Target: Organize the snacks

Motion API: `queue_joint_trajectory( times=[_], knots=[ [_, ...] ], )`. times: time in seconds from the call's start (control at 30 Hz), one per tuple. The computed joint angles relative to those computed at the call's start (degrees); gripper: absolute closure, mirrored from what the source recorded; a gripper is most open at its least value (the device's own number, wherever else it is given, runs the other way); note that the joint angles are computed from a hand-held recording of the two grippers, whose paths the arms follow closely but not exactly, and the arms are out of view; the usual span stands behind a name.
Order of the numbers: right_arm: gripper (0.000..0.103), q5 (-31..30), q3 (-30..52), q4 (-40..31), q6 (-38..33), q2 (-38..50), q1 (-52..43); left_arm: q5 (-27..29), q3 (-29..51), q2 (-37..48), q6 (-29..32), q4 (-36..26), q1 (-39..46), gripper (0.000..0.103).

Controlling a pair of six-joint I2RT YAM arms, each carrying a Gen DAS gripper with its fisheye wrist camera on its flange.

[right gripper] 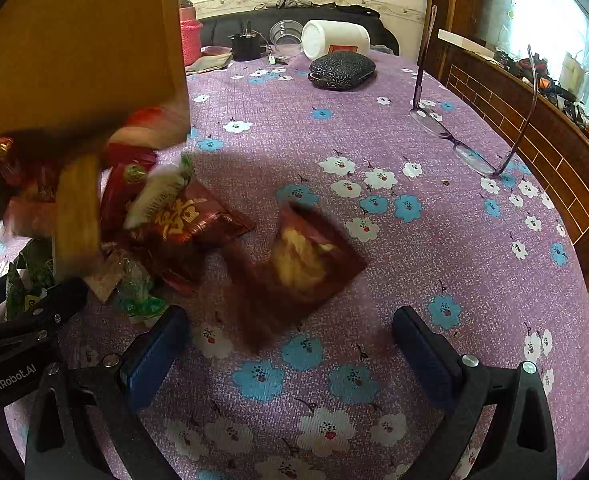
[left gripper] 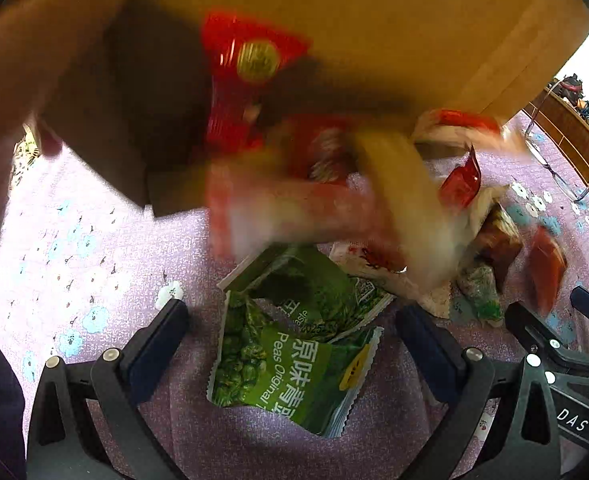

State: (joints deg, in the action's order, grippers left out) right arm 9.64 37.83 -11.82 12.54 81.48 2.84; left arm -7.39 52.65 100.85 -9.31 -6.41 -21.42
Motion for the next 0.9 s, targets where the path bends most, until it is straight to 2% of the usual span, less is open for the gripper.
queue_joint_trajectory(
  times=[0.9],
  knots=[
    [0.001,0.09,-0.13,0.07,0.15,-0.04,0.17,-0.04,0.73,-0.30,-0.29,-1.09,-0.24,0.000]
  ],
)
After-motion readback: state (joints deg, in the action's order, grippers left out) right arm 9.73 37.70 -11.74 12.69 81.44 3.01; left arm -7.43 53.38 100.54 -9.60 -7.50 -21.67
